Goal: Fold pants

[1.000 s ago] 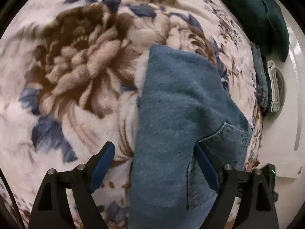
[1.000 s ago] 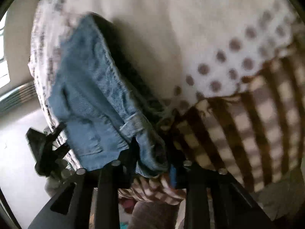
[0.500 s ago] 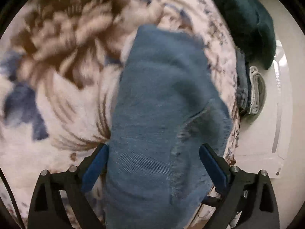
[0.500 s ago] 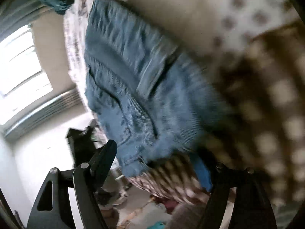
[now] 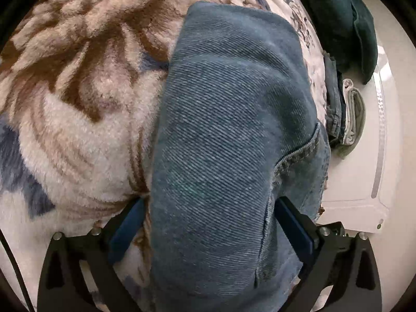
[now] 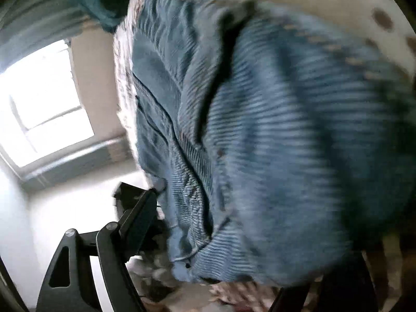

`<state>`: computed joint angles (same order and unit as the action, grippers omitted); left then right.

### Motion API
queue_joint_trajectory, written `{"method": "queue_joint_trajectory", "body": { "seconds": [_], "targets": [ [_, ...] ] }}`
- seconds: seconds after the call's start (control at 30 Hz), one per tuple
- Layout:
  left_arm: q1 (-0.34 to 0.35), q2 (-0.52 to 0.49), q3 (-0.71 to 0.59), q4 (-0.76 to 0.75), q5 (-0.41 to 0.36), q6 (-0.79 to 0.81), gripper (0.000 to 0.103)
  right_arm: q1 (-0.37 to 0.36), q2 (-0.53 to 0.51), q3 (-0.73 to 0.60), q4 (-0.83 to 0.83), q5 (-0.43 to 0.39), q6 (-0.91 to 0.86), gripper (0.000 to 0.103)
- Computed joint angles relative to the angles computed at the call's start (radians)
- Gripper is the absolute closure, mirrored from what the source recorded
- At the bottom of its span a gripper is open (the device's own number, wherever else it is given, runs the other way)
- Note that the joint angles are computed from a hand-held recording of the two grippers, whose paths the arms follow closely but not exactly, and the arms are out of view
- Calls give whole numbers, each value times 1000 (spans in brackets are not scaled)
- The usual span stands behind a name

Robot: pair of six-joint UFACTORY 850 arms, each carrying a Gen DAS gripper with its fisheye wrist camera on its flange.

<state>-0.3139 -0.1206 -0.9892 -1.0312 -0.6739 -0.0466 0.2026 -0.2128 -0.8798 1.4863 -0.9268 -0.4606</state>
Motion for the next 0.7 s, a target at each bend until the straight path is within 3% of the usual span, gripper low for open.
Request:
{"method": "queue_joint_trajectory", "body": {
  "seconds": [0.13,0.2,0.27,0.3,0.33,0.43,0.6,0.7],
  "targets": [
    [-10,-18,-24,28,3,-13,2,18,-50,-7,22,38,17,19],
    [-22,-16,-35,64,28,-40,7,30,-46,-10,20,67,29,20],
    [-39,-2,-43,86,65,-28,38,52,-24,-12,-11,115,51,37],
    [-51,0,-56,141,75,-49,43,72,-19,-8,4,137,49,41],
    [-59,3,-65,160,80,-44,55,83,-13,-4,16,151,45,46],
    [-70,9,-86,213,76,-66,67,95,18,-14,-14,193,73,54],
    [-61,45,-102,221,72,-68,72,129,68,-58,-86,257,126,57],
    [-31,62,-121,230,38,-64,73,114,87,-79,-119,258,131,57]
  ]
}}
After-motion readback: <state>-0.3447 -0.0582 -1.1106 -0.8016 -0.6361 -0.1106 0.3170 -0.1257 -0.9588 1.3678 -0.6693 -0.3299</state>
